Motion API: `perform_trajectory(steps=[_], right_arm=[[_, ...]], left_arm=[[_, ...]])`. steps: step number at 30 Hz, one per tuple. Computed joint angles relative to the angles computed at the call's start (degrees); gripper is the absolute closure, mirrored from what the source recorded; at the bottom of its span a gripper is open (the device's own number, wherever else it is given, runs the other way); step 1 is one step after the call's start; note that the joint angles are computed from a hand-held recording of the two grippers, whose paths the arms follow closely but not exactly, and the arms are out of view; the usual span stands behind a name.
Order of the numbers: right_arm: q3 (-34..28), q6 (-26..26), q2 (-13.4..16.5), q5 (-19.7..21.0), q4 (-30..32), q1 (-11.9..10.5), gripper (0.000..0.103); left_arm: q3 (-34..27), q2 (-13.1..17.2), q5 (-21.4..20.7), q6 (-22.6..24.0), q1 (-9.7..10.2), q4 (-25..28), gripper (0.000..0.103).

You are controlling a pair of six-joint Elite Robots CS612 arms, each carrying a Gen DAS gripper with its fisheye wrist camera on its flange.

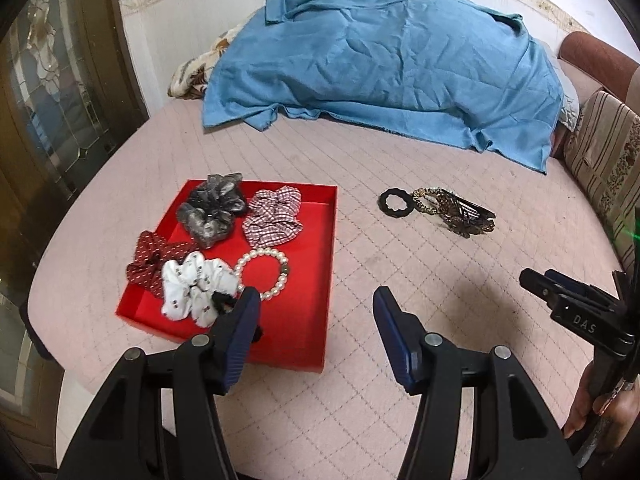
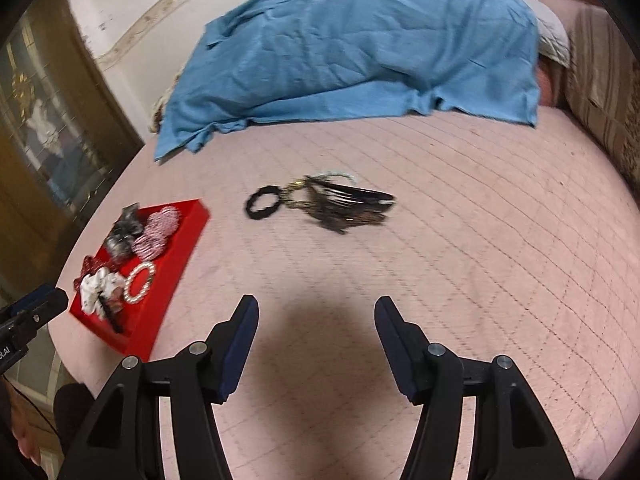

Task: Organize jewelry
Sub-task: 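Grasp a black hair tie with the left tool while the right grasps the black claw clip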

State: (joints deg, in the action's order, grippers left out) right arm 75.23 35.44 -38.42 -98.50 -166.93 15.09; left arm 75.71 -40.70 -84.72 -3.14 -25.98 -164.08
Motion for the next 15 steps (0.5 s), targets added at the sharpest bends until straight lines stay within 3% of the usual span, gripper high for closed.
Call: perform_trajectory(steps=[9,15], right_arm=[[-1.1,0.8,1.4,2.5,0.6,-2.5,0.038],[-6.9,-5.2,4.4,2.1,3.1,-3.9,0.038]], left_arm=[[-7.2,4.2,-4.4,0.9,-0.55,5.0,0.045],[-15.6,9.3,-6.0,1.5,-1.00,7.8,0.045]])
